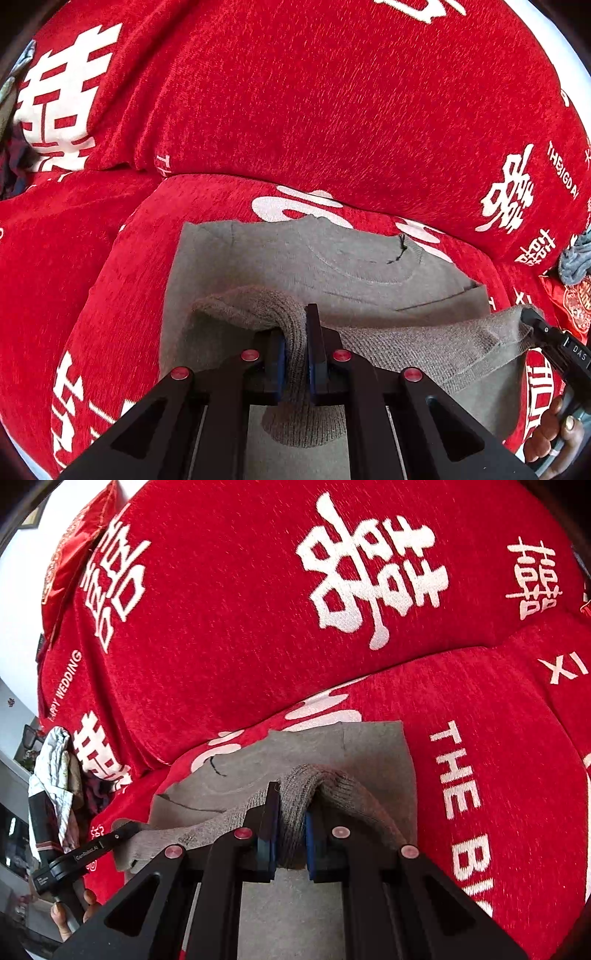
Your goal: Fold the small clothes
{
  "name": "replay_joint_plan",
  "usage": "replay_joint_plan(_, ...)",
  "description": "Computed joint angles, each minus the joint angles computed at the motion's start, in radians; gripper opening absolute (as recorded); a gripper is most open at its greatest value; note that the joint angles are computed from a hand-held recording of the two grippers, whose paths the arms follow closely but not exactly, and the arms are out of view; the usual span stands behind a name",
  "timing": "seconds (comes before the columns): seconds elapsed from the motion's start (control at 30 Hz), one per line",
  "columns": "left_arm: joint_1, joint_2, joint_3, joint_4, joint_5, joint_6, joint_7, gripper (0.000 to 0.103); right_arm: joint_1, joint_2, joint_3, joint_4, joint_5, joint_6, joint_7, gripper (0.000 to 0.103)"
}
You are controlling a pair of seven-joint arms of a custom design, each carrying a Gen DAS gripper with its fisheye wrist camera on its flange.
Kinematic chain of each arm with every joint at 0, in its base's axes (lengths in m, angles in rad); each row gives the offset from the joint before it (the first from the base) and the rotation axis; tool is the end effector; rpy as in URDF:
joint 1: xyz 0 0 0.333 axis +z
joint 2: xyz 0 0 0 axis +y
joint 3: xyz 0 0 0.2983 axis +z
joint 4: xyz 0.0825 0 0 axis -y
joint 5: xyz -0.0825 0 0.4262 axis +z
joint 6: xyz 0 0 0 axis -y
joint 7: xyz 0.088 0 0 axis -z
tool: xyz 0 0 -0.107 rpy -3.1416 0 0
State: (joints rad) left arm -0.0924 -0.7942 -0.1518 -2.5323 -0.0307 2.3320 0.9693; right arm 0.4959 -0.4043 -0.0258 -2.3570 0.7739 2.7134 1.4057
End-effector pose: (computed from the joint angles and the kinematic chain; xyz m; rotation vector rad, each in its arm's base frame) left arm 0.3999 -0.1073 0.5680 -2.2854 1.5415 -0.7329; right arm 0.4740 0.2119 0.5308 -1.6109 1.5414 0.0534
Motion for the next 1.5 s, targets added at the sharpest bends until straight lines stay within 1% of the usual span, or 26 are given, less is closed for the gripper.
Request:
replay_joint_plan(0.17,0.004,0.052,0.015,0.013,-0.008,0.010,0.015,0.010,-0.012,0.047,0.005,0.030,-0.008,-0.010,0.006,0.012)
replay_joint_plan(0.63,0.015,0.166,0.041,0.030,-0.060,0.040,0.052,0.010,-0.069,0.187,0.054,0.119,-0.060,-0.041,0.066,0.012)
replay_joint_plan(0.7,0.016,0.173,0.045,0.030,-0.071,0.043,0.052,0.013,-0.077,0.203,0.059,0.128,-0.070,-0.049,0.074,0.012)
replay_joint_plan(0.77,0.014,0.179,0.054,0.033,-0.090,0.041,0.058,0.013,-0.084,0.219,0.066,0.139,-0.082,-0.056,0.083,0.012)
replay_joint_plan(0.8,0.009,0.184,0.064,0.038,-0.106,0.034,0.069,0.015,-0.086,0.226,0.067,0.145,-0.082,-0.061,0.081,0.013)
replay_joint_plan(0.83,-0.003,0.187,0.082,0.041,-0.134,0.034,0.093,0.027,-0.086,0.233,0.066,0.153,-0.073,-0.075,0.070,0.015)
replay_joint_plan(0.87,-0.016,0.188,0.100,0.039,-0.167,0.042,0.119,0.047,-0.086,0.238,0.063,0.161,-0.054,-0.090,0.052,0.017)
replay_joint_plan(0.9,-0.030,0.183,0.119,0.033,-0.209,0.060,0.145,0.058,-0.087,0.240,0.062,0.165,-0.039,-0.099,0.040,0.019)
replay_joint_plan(0.93,-0.024,0.175,0.114,0.028,-0.220,0.073,0.145,0.080,-0.089,0.242,0.061,0.172,-0.024,-0.113,0.024,0.023)
replay_joint_plan(0.97,-0.003,0.161,0.091,0.022,-0.205,0.083,0.120,0.095,-0.089,0.241,0.058,0.176,0.001,-0.126,0.001,0.034)
replay_joint_plan(1.0,0.019,0.143,0.066,0.014,-0.180,0.100,0.092,0.098,-0.087,0.237,0.054,0.177,0.042,-0.135,-0.035,0.047)
replay_joint_plan(1.03,0.023,0.129,0.061,0.007,-0.171,0.114,0.090,0.100,-0.083,0.224,0.049,0.171,0.096,-0.131,-0.084,0.054)
replay_joint_plan(1.07,0.016,0.121,0.068,0.003,-0.173,0.121,0.099,0.100,-0.083,0.210,0.053,0.161,0.111,-0.113,-0.101,0.063)
replay_joint_plan(1.13,0.008,0.099,0.079,-0.005,-0.179,0.123,0.112,0.099,-0.083,0.180,0.061,0.140,0.111,-0.070,-0.111,0.064)
replay_joint_plan(1.2,0.015,0.075,0.072,-0.009,-0.160,0.116,0.119,0.100,-0.082,0.160,0.059,0.128,0.103,-0.056,-0.110,0.064)
replay_joint_plan(1.3,0.017,0.066,0.051,0.000,-0.112,0.107,0.148,0.100,-0.094,0.137,0.070,0.111,0.000,-0.043,-0.059,0.064)
replay_joint_plan(1.4,0.010,0.114,0.020,0.049,-0.057,0.067,0.178,0.099,-0.105,0.145,0.088,0.122,-0.133,-0.056,-0.001,0.064)
replay_joint_plan(1.47,0.020,0.153,-0.020,0.079,0.005,0.053,0.179,0.100,-0.094,0.167,0.091,0.146,-0.183,-0.076,0.003,0.064)
replay_joint_plan(1.5,0.038,0.183,-0.056,0.099,0.064,0.045,0.167,0.100,-0.092,0.175,0.099,0.153,-0.217,-0.080,0.006,0.064)
